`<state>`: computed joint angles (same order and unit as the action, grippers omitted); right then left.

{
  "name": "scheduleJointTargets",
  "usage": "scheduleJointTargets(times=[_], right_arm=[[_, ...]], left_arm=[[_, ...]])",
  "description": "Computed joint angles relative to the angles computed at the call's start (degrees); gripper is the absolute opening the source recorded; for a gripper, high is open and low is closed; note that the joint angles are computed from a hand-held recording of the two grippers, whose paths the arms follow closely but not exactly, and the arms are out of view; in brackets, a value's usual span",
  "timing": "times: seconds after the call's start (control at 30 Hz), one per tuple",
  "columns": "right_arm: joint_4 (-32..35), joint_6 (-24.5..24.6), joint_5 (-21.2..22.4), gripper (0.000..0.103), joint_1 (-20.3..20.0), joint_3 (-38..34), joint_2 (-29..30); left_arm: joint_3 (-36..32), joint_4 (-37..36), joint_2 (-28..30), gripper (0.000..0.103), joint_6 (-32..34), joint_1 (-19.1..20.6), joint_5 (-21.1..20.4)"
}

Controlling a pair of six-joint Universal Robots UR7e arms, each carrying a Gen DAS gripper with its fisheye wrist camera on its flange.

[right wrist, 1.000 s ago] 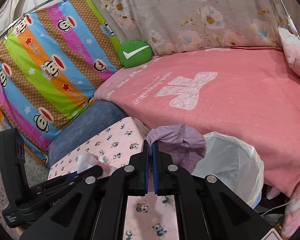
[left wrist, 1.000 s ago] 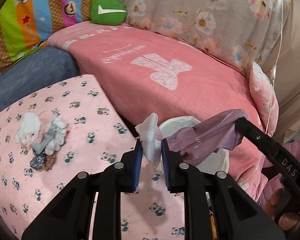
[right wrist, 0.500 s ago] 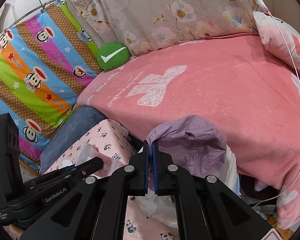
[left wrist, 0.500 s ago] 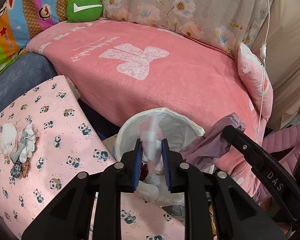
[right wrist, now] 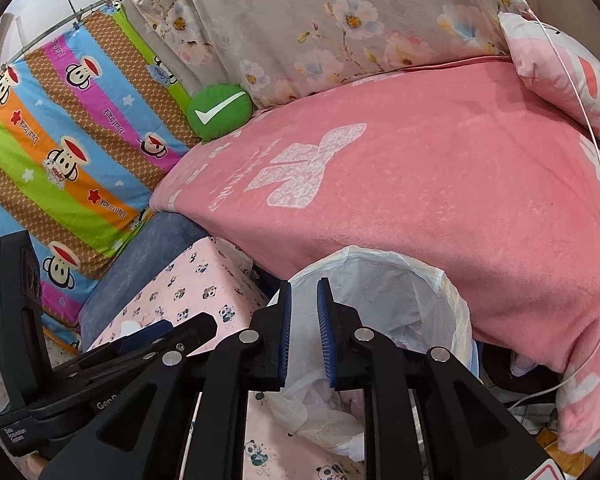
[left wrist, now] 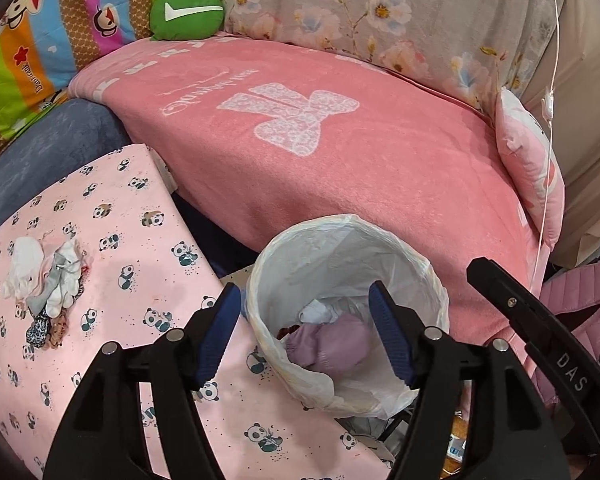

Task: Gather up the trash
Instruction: 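Open both tools to drop the packet and purple cloth into the bin, then move both open tools back to the pile on the table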

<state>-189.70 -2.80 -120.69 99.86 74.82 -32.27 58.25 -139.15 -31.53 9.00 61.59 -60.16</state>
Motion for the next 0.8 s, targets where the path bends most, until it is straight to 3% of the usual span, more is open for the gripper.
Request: scheduleJointTargets(times=[0.8], right_arm=[[6.33,-2.53,-0.55,0.022,2.04,-6.06,4.67]], left_arm=[[2.33,-1.67,-3.01,0.063,-1.98,2.50,1.23]])
